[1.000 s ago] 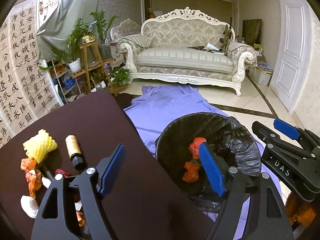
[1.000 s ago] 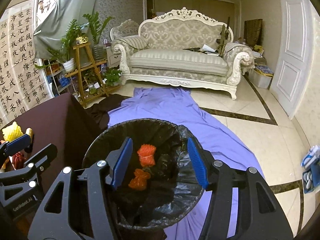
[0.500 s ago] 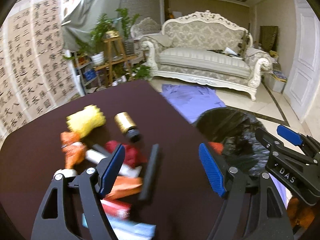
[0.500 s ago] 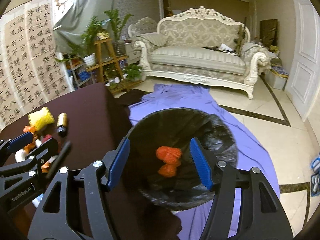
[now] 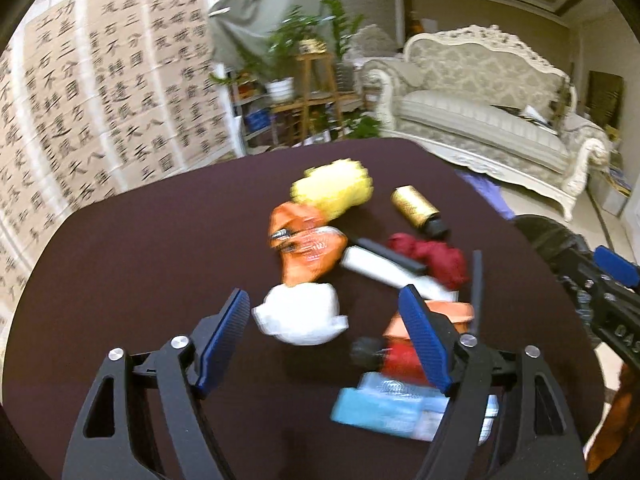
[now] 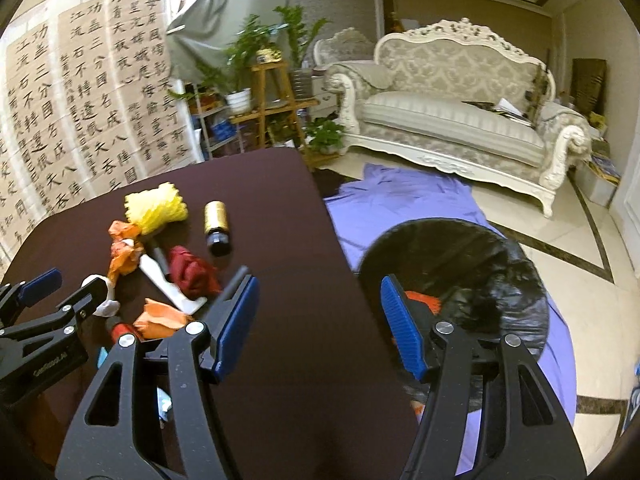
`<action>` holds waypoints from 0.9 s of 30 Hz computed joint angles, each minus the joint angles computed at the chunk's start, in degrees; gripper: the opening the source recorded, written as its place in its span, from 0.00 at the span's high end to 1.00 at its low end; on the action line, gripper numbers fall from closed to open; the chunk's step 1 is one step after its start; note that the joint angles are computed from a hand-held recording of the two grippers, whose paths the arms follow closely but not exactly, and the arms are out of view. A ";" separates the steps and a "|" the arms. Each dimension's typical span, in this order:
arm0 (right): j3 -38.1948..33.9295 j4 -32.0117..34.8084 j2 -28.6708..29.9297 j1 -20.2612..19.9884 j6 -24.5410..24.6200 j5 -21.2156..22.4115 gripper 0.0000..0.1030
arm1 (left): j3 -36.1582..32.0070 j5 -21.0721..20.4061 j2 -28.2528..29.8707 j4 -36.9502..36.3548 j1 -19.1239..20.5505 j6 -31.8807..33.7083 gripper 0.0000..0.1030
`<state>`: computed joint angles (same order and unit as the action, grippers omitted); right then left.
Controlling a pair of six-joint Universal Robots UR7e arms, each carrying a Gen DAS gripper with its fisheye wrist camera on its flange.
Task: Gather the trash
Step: 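Grasp the white tissue with the left tool while the right tool grasps the red ribbon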
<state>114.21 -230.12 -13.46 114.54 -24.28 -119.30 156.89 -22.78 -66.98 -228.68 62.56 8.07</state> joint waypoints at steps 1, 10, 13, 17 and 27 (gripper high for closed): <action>-0.35 0.62 0.17 0.23 0.01 0.12 0.40 | -0.46 -0.48 -0.74 1.14 1.16 -0.20 0.26; -3.19 4.90 1.49 1.55 0.72 0.36 0.40 | -3.09 -6.51 -5.24 11.42 7.85 -1.63 0.28; -4.14 5.93 1.99 1.85 0.66 0.58 0.40 | -3.28 -8.33 -6.75 14.51 9.03 -2.44 0.45; -5.61 7.68 2.62 2.36 0.46 1.20 0.40 | -3.32 -10.64 -8.62 17.43 10.22 -3.48 0.63; -10.41 14.19 4.72 3.69 0.32 1.89 0.40 | -2.32 -9.25 -9.16 11.53 9.74 0.54 0.67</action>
<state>103.79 -215.93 -8.74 118.23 -23.96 -117.42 154.57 -32.03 -76.14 -217.15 72.29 8.62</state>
